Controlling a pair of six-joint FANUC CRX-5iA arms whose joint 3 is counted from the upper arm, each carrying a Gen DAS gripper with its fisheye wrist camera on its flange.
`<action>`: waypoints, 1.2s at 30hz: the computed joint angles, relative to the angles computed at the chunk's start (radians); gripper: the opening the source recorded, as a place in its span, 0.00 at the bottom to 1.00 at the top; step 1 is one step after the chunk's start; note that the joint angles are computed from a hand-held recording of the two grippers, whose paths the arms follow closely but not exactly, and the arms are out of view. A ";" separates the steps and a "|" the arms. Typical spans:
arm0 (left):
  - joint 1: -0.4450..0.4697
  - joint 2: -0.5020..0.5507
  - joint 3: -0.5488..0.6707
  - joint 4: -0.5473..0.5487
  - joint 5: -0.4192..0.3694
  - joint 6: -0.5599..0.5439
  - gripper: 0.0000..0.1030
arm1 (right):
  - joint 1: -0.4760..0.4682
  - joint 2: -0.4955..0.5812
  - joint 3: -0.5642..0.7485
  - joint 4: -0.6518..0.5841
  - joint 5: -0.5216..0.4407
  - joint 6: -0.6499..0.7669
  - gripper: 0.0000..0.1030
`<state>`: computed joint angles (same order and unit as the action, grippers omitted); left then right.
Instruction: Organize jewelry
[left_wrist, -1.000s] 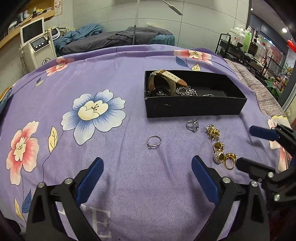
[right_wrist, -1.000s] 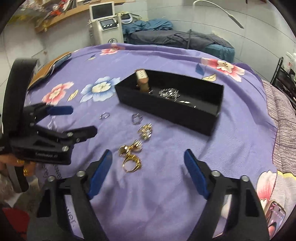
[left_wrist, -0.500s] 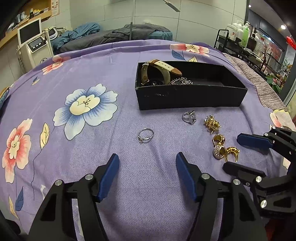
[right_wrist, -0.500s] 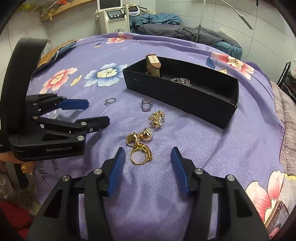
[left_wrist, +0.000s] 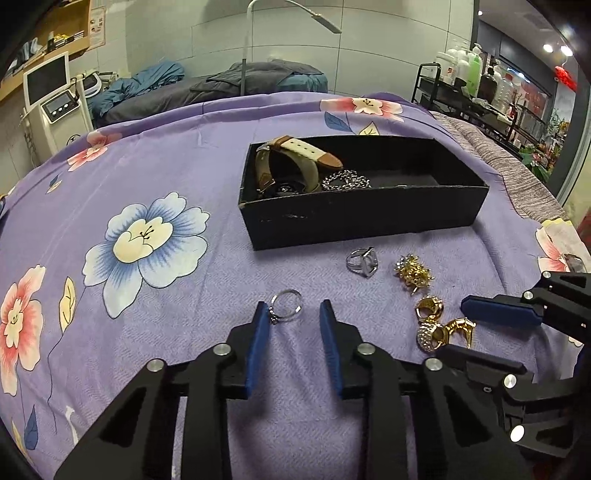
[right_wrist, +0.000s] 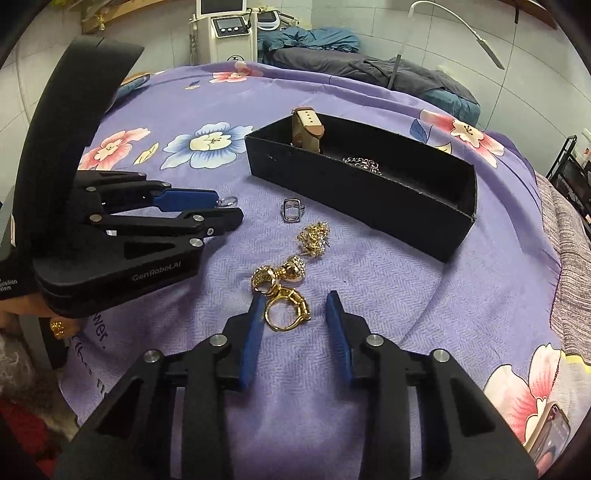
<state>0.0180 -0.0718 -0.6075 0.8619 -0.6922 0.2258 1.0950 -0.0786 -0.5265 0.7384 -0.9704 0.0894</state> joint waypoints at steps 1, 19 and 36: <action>0.001 -0.001 -0.001 0.003 -0.003 -0.001 0.20 | 0.000 -0.001 -0.001 0.001 0.003 -0.002 0.29; 0.036 -0.032 -0.008 -0.016 -0.081 0.010 0.20 | -0.019 -0.092 -0.074 -0.007 0.103 -0.122 0.25; 0.019 -0.053 0.000 -0.008 -0.116 0.012 0.20 | -0.014 -0.110 -0.068 0.016 0.077 -0.157 0.25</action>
<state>0.0372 -0.1243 -0.6074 0.8542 -0.8078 0.2377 1.0809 -0.1882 -0.5946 0.7545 -0.8930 -0.0674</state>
